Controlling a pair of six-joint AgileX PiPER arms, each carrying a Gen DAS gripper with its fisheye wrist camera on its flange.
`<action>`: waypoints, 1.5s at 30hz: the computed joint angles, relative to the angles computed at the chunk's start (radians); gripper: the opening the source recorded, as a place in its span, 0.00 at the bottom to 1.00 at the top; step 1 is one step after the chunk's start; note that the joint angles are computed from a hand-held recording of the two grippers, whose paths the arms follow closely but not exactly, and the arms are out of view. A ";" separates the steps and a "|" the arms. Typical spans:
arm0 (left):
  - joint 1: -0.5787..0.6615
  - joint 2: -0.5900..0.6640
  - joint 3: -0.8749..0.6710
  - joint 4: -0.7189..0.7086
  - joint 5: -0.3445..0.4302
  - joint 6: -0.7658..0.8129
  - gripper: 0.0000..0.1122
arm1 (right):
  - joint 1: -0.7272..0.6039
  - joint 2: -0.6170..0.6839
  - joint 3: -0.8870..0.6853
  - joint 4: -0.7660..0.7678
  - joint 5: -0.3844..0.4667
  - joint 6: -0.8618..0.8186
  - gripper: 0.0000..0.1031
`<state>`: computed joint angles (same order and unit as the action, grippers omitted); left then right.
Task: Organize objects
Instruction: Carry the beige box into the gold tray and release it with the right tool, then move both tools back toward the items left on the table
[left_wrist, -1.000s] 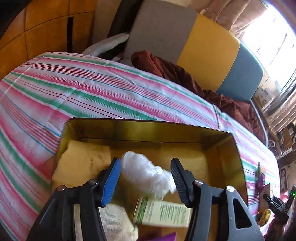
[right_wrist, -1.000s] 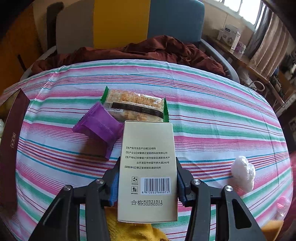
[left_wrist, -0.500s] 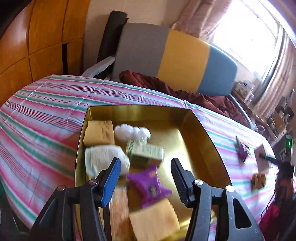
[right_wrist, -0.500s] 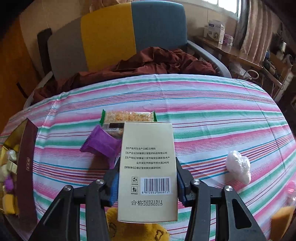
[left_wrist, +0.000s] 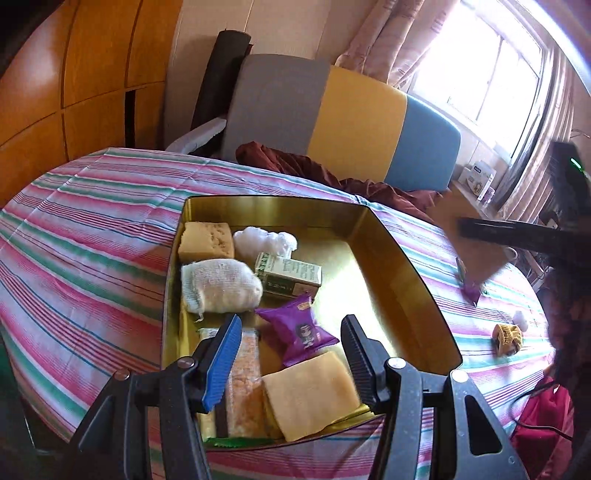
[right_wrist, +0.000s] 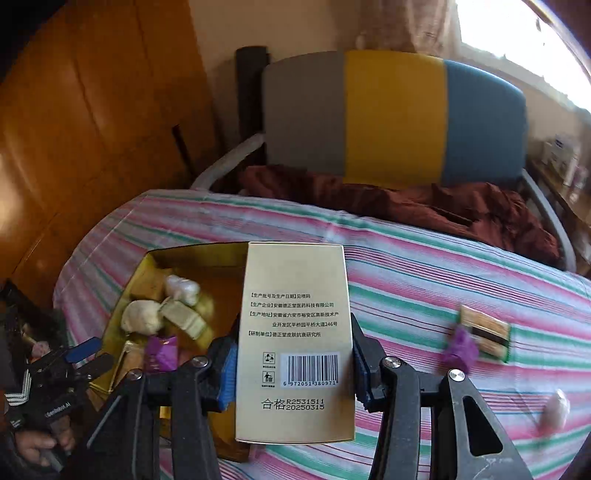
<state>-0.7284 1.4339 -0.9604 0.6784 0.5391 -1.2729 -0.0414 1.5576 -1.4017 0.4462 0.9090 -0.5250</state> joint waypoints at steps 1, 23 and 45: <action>0.006 -0.009 0.012 -0.004 -0.006 -0.002 0.50 | 0.062 0.026 -0.012 -0.041 -0.018 0.043 0.48; 0.064 -0.069 0.131 0.013 -0.038 -0.066 0.50 | 0.259 0.390 -0.221 -0.072 -0.067 0.319 0.74; -0.197 -0.057 0.016 0.193 0.230 -0.192 0.50 | 0.052 -0.115 0.302 -0.016 -0.212 0.033 0.90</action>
